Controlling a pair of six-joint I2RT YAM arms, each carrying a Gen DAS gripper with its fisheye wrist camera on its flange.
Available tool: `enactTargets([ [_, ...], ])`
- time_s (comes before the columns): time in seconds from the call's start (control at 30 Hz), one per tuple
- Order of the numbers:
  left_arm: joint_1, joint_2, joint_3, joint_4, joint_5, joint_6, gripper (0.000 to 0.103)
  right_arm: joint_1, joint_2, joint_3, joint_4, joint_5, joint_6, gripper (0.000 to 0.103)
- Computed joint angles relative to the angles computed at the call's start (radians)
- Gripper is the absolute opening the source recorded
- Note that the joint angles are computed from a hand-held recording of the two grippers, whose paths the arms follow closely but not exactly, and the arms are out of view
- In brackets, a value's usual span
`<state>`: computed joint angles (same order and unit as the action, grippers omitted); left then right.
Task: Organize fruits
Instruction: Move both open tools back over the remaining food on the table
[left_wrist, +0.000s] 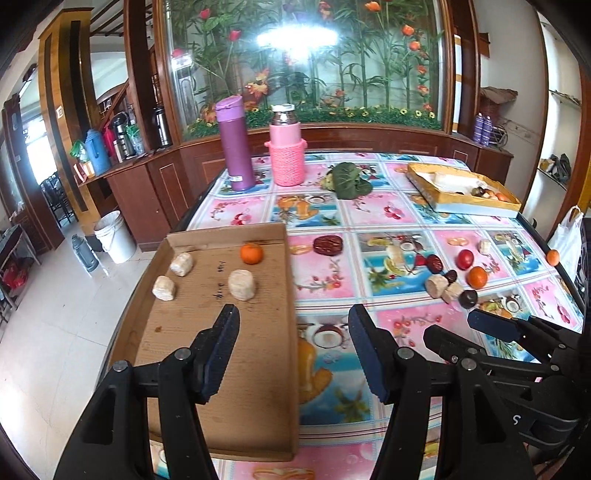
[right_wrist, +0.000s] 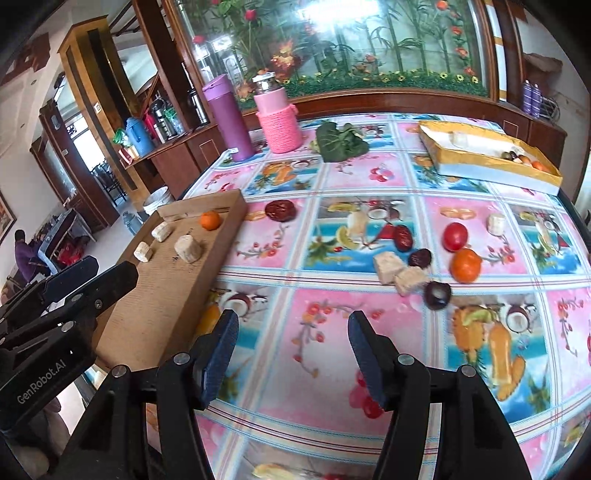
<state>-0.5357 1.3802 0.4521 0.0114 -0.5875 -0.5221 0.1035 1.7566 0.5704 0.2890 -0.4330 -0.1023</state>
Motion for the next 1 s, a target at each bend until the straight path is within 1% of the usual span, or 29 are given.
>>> enactTargets([
  [0.23, -0.068, 0.12, 0.071, 0.01, 0.001, -0.029, 0.061, -0.147, 0.045, 0.016, -0.021, -0.065, -0.072, 0.067],
  [0.4, -0.089, 0.22, 0.131, 0.034, 0.039, -0.036, 0.061, -0.252, 0.088, 0.056, -0.054, -0.1, -0.12, 0.067],
  [0.63, -0.103, 0.368, 0.222, 0.067, 0.101, -0.04, 0.061, -0.375, 0.159, 0.14, -0.12, -0.118, -0.181, 0.067],
  [1.0, -0.078, 0.493, 0.309, 0.083, 0.165, -0.031, 0.061, -0.496, 0.289, 0.298, -0.202, -0.108, -0.23, 0.068],
])
